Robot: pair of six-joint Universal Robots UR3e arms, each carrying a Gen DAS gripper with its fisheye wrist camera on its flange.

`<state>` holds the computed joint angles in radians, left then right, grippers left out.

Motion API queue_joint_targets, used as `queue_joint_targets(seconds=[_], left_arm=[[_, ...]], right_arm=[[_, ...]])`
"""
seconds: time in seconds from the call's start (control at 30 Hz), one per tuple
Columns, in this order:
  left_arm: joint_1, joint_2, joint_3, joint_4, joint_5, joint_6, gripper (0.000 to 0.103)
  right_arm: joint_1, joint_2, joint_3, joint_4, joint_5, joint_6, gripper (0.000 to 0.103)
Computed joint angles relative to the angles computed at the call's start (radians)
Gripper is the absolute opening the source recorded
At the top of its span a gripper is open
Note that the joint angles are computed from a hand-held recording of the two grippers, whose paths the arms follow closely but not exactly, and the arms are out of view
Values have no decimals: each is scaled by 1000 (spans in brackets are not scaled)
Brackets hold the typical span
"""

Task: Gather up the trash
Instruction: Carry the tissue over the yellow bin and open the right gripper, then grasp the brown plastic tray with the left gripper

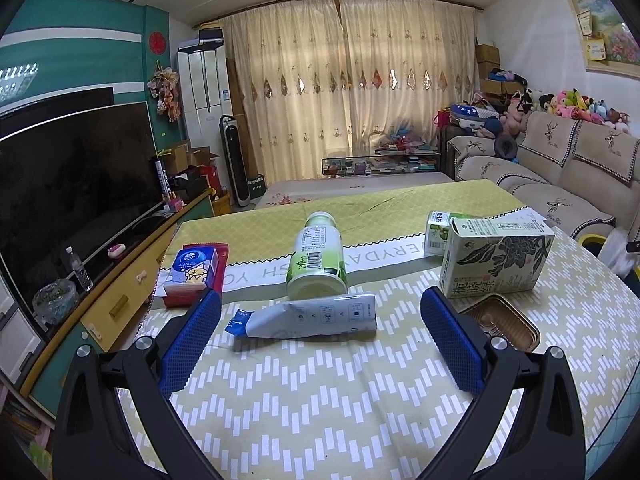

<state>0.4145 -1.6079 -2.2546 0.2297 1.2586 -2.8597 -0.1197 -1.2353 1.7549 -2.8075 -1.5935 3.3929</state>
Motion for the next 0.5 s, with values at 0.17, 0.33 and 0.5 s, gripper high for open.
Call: queue_joint_targets(seconds=[0.17, 0.33, 0.5], left_arm=[[-17, -11, -4, 22, 16, 12, 98], [-39, -12, -4, 23, 36, 17, 98], [-79, -11, 29, -44, 72, 0, 98]], right_arm=[[12, 6, -9, 3, -24, 7, 39], [31, 5, -19, 11, -45, 5, 44], [35, -14, 0, 10, -45, 2, 44]])
